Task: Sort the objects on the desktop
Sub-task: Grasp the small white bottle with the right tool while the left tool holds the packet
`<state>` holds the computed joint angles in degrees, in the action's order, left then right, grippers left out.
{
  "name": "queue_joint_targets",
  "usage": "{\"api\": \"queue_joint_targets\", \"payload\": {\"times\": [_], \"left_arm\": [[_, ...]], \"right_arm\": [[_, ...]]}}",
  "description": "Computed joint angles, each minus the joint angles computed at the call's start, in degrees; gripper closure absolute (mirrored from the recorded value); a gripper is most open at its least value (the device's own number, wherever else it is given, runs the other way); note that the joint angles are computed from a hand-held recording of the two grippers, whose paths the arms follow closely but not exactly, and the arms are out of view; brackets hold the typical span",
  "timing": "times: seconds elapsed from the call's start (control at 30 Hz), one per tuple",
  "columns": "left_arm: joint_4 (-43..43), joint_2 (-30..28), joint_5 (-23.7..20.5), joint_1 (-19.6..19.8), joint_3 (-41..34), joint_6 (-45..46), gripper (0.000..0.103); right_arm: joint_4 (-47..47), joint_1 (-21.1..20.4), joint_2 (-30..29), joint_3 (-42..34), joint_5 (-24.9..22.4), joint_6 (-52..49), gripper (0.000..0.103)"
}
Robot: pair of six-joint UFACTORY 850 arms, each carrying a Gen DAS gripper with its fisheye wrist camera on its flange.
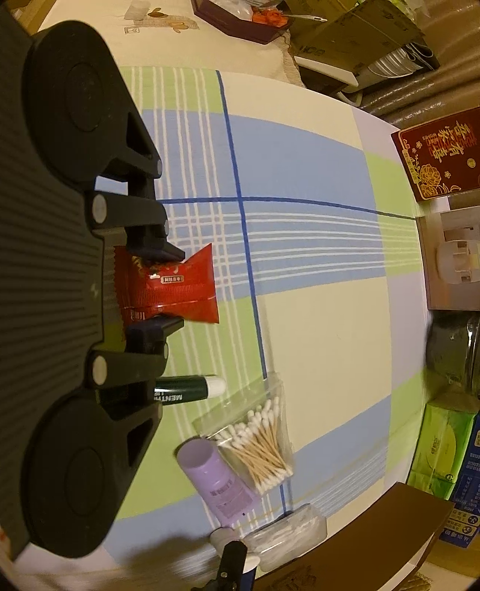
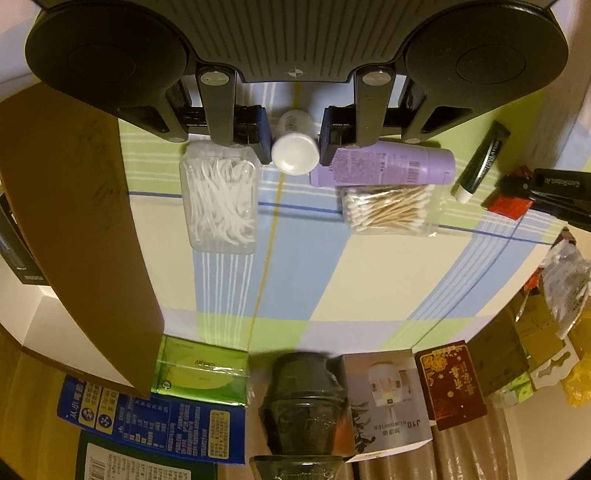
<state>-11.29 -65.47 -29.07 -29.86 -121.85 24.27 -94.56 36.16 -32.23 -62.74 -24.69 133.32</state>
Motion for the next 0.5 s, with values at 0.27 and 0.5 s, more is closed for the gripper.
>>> {"api": "queue_joint_targets", "payload": {"times": [0.27,0.5], "left_arm": [[-2.9,4.2,2.9,0.1,6.3,2.4,0.077],[-9.3,9.6,5.3,-0.2,13.3,8.1,0.078]], "right_arm": [[-0.2,0.7,2.4,1.5,0.1,1.0,0.079],[-5.4,1.3,6.6,4.9,1.4,8.9,0.079]]}}
